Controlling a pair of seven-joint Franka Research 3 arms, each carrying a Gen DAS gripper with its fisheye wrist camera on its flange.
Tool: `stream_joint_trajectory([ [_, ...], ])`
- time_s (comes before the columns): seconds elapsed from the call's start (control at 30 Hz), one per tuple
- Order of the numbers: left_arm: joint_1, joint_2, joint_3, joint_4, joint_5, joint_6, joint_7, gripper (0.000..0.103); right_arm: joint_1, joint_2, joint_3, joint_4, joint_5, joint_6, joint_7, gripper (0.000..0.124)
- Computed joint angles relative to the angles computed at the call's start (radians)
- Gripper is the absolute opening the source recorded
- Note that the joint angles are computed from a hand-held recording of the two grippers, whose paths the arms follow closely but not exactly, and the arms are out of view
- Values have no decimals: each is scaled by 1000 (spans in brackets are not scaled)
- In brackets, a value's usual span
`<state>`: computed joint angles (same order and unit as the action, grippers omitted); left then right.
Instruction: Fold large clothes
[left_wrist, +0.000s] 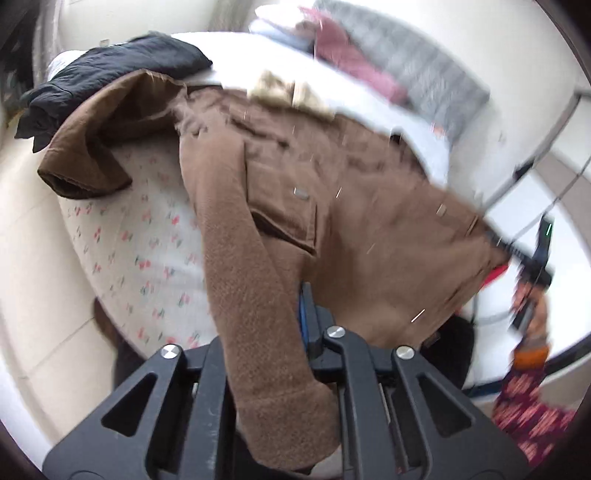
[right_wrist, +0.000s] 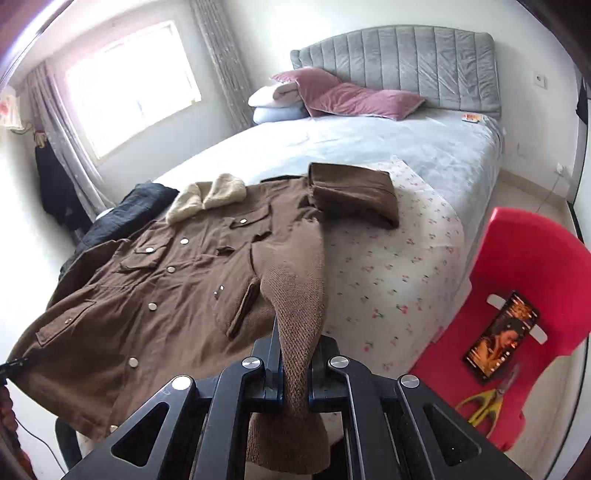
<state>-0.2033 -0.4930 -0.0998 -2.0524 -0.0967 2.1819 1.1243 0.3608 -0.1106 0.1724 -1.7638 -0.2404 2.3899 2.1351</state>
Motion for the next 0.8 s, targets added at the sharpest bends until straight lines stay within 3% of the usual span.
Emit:
stream_joint_trajectory([
  [0.03,-1,15,-7,8,18,-76,10,27,-6,5,5,8,-43,-55,15,8],
  [0.1,7,38,-17,22,47,-193,15,37,-3,42,17,54,-122,-230,34,14],
  [0.17,18,25,-23,7,70,-227,8,39,2,30,0,33,-124,-245,44,16],
  [0.23,31,-6,-14,-24,77,-191,0,47,1,11,-19,4,-42,-192,3,25],
  [0.33,72,-27,-28,-28,145,-108,-59,66,14,57,2,72,-84,-190,-3,50],
  [0.37,80,-30,-24,-37,161,-70,-67,67,24,73,5,91,-97,-186,-14,56],
  [0.47,78,39,-2,-9,159,21,-43,67,63,176,2,199,-73,-180,-75,57],
  [0.67,134,227,3,99,222,82,-11,67,178,444,-21,536,-28,-288,-171,58],
  [0.8,172,353,21,158,185,78,-28,66,249,609,-44,760,10,-352,-221,59],
])
